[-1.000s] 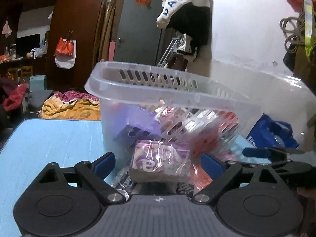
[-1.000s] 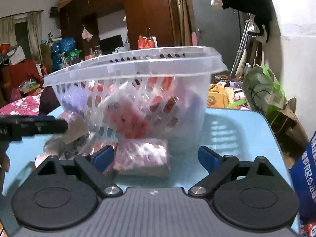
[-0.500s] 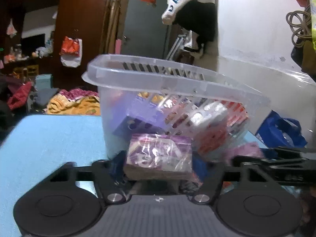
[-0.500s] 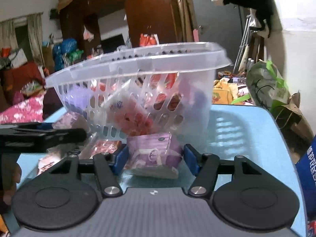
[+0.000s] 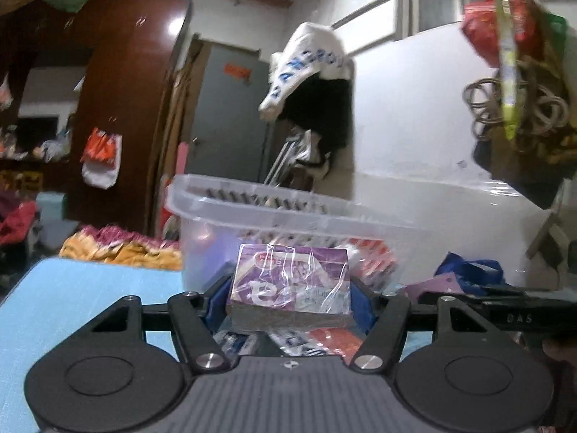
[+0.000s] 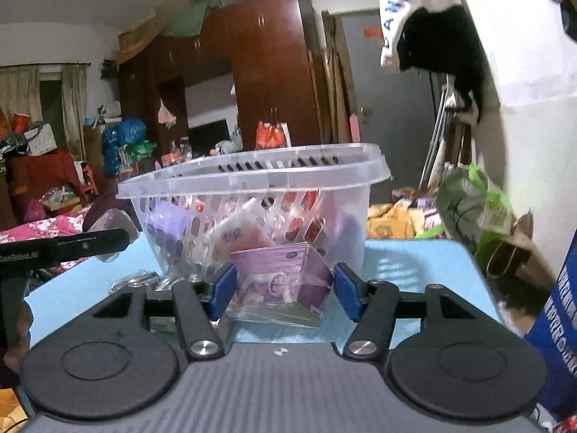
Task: Organize objects
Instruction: 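Grasp the purple-white bagged packet with the left tool while the right tool grasps another purple packet, then drop the packets into the basket with both tools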
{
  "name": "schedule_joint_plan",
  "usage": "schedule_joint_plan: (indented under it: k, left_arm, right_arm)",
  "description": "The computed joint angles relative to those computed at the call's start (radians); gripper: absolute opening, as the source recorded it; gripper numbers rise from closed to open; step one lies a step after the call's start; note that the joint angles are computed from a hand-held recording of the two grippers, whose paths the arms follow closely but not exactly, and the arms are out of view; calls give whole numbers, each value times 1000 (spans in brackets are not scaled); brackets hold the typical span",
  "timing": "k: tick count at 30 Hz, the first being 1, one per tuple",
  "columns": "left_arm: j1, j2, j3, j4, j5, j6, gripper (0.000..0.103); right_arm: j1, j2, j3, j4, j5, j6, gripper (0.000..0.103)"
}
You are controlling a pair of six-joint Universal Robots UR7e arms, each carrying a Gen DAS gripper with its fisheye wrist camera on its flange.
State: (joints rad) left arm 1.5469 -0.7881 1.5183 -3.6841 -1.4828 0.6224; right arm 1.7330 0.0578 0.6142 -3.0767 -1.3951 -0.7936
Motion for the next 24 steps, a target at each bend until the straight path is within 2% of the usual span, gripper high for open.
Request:
schedule_joint_plan:
  k: [3, 8, 20, 24]
  left_arm:
    - [-5, 8, 8, -21, -29, 54, 70]
    - [8, 2, 10, -8, -76, 21, 70]
    - [7, 5, 20, -54, -67, 18, 70]
    - [9, 2, 24, -56, -68, 18, 70]
  right_arm:
    - [3, 10, -7, -23, 0, -14, 62]
    - [-2, 11, -13, -15, 17, -13, 62]
    - [-6, 1, 40, -93, 25, -31, 60]
    - [-6, -4, 53, -107, 30, -34, 55]
